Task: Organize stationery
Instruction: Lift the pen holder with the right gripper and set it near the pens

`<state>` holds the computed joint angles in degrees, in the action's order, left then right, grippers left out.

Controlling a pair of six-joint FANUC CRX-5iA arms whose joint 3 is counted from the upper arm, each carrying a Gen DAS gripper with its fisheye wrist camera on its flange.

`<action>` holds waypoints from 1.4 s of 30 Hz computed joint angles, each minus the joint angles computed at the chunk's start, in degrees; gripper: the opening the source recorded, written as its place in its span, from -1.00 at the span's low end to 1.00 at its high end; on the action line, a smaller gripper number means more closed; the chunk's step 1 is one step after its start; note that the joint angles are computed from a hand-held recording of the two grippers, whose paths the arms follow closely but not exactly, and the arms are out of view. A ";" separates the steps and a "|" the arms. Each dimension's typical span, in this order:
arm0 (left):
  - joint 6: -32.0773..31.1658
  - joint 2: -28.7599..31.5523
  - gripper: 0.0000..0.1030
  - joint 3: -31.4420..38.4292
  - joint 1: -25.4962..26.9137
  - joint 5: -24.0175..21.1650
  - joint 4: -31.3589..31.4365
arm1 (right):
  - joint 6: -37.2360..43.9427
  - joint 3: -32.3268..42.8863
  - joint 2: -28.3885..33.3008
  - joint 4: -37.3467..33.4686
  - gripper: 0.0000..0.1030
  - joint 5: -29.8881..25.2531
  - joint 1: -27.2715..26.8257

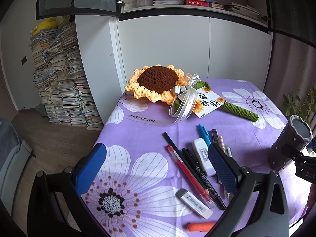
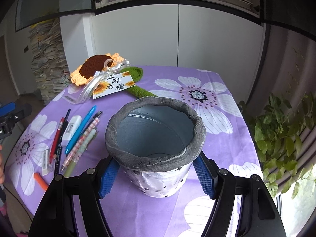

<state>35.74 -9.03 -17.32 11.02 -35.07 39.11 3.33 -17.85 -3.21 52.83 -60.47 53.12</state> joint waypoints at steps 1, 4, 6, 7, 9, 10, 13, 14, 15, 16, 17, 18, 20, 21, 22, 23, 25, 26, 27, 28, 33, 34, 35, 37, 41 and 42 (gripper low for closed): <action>0.68 -0.24 0.98 0.01 0.07 -0.10 -0.66 | -0.38 -0.52 -0.43 -0.04 0.41 0.29 0.07; 3.70 -0.41 0.98 0.81 -0.10 -0.79 -3.47 | -1.27 -2.11 -1.68 0.47 0.41 1.66 0.20; 7.31 0.21 0.98 2.35 -0.81 -1.13 -7.13 | -1.68 -2.83 -1.97 1.13 0.41 2.21 0.28; 9.31 0.72 0.98 3.29 -1.26 -1.32 -9.13 | -1.89 -3.18 -2.08 1.51 0.41 2.49 0.26; 12.80 1.66 0.98 5.02 -1.95 -2.02 -12.37 | -2.22 -3.59 -2.17 2.17 0.41 3.09 0.10; 14.50 2.18 0.98 5.92 -2.30 -2.45 -13.83 | -2.35 -3.76 -2.28 2.28 0.41 3.50 0.02; 17.76 3.50 0.98 7.97 -3.18 -3.64 -16.53 | -2.77 -4.62 -2.92 2.63 0.41 5.57 -0.42; 18.40 3.74 0.98 8.33 -3.50 -3.80 -17.21 | -2.84 -4.81 -3.01 2.84 0.41 6.04 -0.54; 18.74 3.90 0.98 8.53 -3.85 -3.86 -17.80 | -3.01 -4.99 -3.06 3.06 0.41 6.29 -0.55; 18.92 3.92 0.98 8.66 -4.11 -3.94 -18.29 | -3.09 -5.20 -3.15 3.28 0.41 6.59 -0.61; 19.02 4.00 0.98 8.72 -4.51 -3.82 -18.94 | -3.21 -5.42 -3.28 3.51 0.41 6.91 -0.71; 19.20 4.01 0.98 8.82 -4.78 -3.78 -19.52 | -3.46 -5.72 -3.43 3.78 0.41 7.17 -0.69; 19.69 4.18 0.98 9.15 -5.18 -3.89 -20.68 | -3.77 -6.32 -3.75 4.43 0.41 7.90 -0.83; 19.83 4.30 0.98 9.31 -5.17 -4.03 -20.94 | -3.93 -6.62 -3.86 4.85 0.41 8.15 -0.85; 20.11 4.48 0.98 9.53 -5.20 -4.13 -21.28 | -4.13 -7.03 -4.00 5.36 0.41 8.43 -0.86; 20.42 4.57 0.98 9.72 -5.12 -4.23 -21.70 | -4.33 -7.29 -4.00 5.94 0.41 8.59 -0.87; 21.18 4.77 0.98 10.17 -4.90 -4.30 -22.67 | -4.82 -7.82 -4.00 7.10 0.41 9.33 -1.04; 21.41 4.86 0.98 10.36 -4.75 -4.36 -22.96 | -5.09 -8.16 -4.05 7.72 0.41 9.77 -1.16; 21.83 4.99 0.98 10.64 -4.62 -4.45 -23.36 | -5.42 -8.53 -4.09 8.52 0.41 10.23 -1.28; 22.13 5.13 0.98 10.87 -4.56 -4.52 -23.58 | -5.55 -8.90 -4.16 9.26 0.41 10.76 -1.43; 22.34 5.37 0.98 11.09 -4.26 -4.51 -23.63 | -4.40 -9.75 -4.40 10.77 0.42 13.33 -2.35; 22.31 5.40 0.98 11.12 -4.28 -4.52 -23.65 | -4.07 -10.24 -4.73 11.31 0.42 14.75 -2.89; 22.17 5.40 0.98 11.07 -4.31 -4.45 -23.60 | -3.80 -10.77 -5.11 11.89 0.42 16.24 -3.53; 21.93 5.44 0.98 11.04 -4.34 -4.43 -23.65 | -4.17 -11.71 -5.81 12.80 0.50 19.19 -4.84; 21.92 5.26 0.98 11.11 -4.54 -4.07 -24.62 | -9.58 -13.69 -7.26 14.18 0.47 24.65 -7.22; 21.82 5.07 0.98 10.87 -4.50 -3.56 -24.49 | -10.91 -13.75 -7.16 14.57 0.45 23.58 -7.01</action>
<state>57.56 -3.96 -6.45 6.53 -38.63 14.63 -7.58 -31.60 -10.36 67.40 -36.89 46.11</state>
